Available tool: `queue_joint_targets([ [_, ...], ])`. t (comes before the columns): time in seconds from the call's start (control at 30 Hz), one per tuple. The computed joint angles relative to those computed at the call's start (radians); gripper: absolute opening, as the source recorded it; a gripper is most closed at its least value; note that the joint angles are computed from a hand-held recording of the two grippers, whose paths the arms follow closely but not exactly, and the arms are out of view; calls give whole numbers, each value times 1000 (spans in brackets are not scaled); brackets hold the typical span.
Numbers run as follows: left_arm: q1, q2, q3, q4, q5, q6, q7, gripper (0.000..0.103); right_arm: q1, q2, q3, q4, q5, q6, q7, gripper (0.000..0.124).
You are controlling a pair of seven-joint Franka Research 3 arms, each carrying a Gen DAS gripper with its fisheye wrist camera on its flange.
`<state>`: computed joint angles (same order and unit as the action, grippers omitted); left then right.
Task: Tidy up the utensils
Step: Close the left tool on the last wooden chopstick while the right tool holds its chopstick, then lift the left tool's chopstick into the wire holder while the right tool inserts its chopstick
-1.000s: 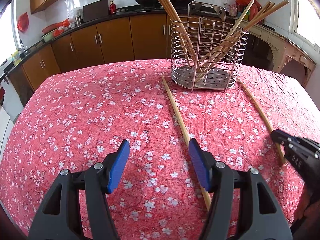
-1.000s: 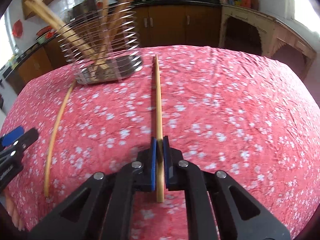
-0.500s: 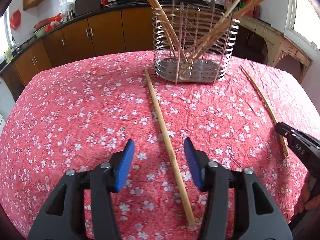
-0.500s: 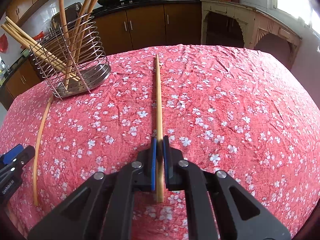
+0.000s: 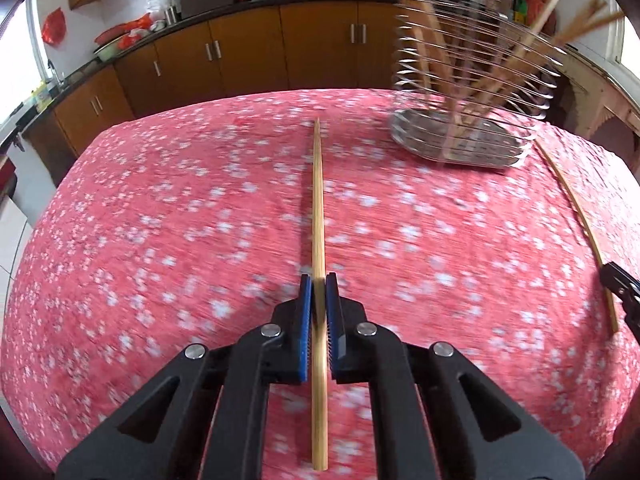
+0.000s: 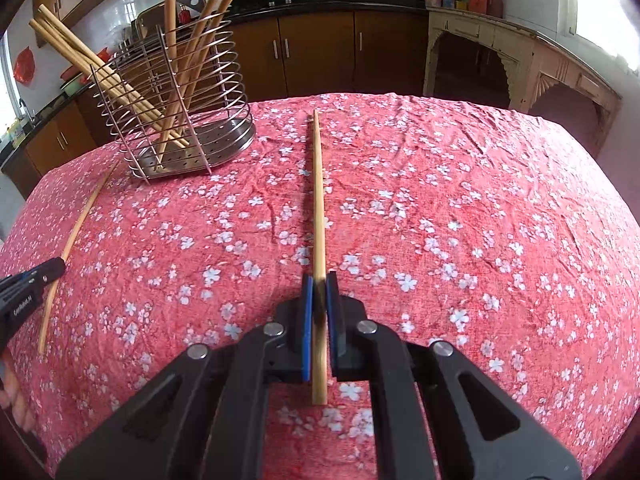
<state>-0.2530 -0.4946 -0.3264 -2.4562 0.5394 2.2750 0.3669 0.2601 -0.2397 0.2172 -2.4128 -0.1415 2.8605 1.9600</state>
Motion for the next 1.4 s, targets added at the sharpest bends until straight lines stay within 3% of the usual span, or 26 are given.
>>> queue_joint_targets([
  [0.17,-1,-52,52,-63,-29,90,46,7,10,-6,-3,-2,12,-5,-10,8],
  [0.27,0,-85,53,-98,-49,128,75,8,16,-16,0,-8,20,-8,-17,8],
  [0.37,-1,-111,34,-121,-54,125,93,12,19,-31,2,-20,28,-11,-23,9],
  [0.47,-9,-129,21,-132,-74,124,87,30,21,-46,7,-31,36,-17,-27,9],
  [0.6,-19,-151,-21,-138,-69,72,62,32,31,-75,8,-46,57,-31,-38,9],
  [0.67,-32,-164,-31,-140,-76,55,38,30,37,-83,2,-50,75,-35,-52,9],
  [0.73,-44,-178,-39,-147,-72,37,25,11,39,-90,0,-53,88,-38,-62,8],
  [0.77,-50,-180,-32,-144,-72,32,33,7,39,-97,1,-59,92,-39,-65,8],
  [1.03,-86,-291,2,-189,-92,29,71,7,16,-177,18,-103,106,3,-80,8],
  [1.4,-12,-452,-38,-178,3,138,65,7,-54,-311,50,-134,127,172,-126,8],
])
